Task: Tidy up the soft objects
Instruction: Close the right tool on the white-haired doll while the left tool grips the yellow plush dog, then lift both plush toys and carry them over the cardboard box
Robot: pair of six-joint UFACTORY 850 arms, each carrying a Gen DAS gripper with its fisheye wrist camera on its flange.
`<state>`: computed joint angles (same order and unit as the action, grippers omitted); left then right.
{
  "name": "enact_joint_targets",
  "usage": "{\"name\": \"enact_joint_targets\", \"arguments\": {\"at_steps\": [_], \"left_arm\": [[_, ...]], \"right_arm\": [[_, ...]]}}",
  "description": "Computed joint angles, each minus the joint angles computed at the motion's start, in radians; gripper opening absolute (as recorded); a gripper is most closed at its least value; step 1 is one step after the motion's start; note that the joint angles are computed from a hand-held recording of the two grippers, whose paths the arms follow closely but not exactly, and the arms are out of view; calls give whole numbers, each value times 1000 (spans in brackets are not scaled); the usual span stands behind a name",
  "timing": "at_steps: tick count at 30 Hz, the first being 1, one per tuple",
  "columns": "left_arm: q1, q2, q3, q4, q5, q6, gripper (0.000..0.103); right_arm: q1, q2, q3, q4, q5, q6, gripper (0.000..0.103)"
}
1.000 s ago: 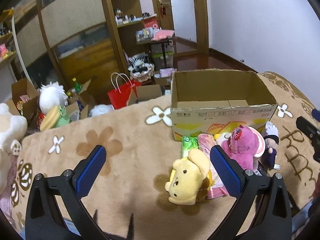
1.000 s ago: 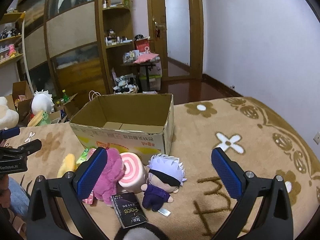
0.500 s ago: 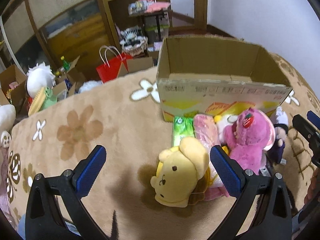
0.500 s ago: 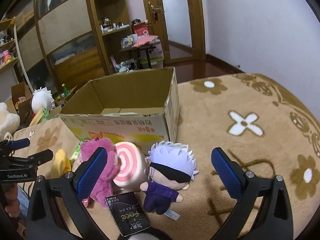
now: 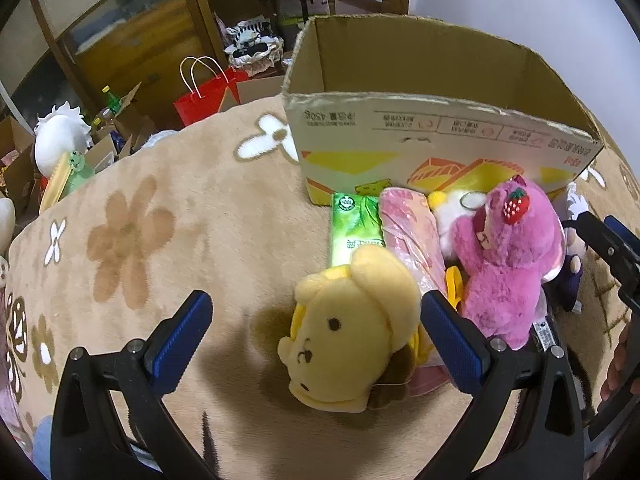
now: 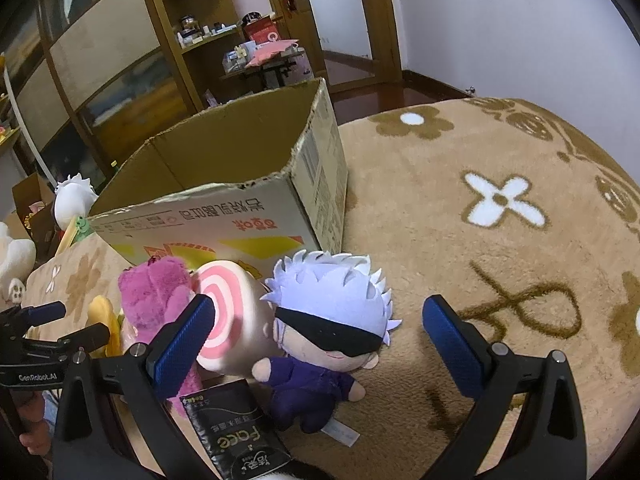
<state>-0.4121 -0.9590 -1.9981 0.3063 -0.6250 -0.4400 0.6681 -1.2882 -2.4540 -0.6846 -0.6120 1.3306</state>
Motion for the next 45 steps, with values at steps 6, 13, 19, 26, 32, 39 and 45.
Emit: {"name": "enact_joint_targets", "arguments": {"at_steps": [6, 13, 19, 26, 32, 39, 45], "left_arm": [[-15, -29, -34, 45, -35, 9, 102], [-20, -41, -41, 58, -44, 9, 102], [-8, -29, -20, -18, -11, 47, 92], [0, -8, 18, -133, 43, 131, 65], [-11, 21, 62, -82, 74, 82, 59], [-12, 68, 121, -5, 127, -13, 58], [-1, 115, 176, 52, 184, -116, 58]], "right_arm": [[-10, -40, -65, 109, -27, -102, 84], [-25, -2, 21, 159, 48, -94, 67], [-25, 5, 40, 160, 64, -76, 67], [-22, -22, -12, 175, 27, -123, 66], [-20, 32, 83, 91, 79, -27, 66], [-4, 94, 172, -73, 95, 116, 66], [12, 153, 254, -254, 102, 278, 66]]}}
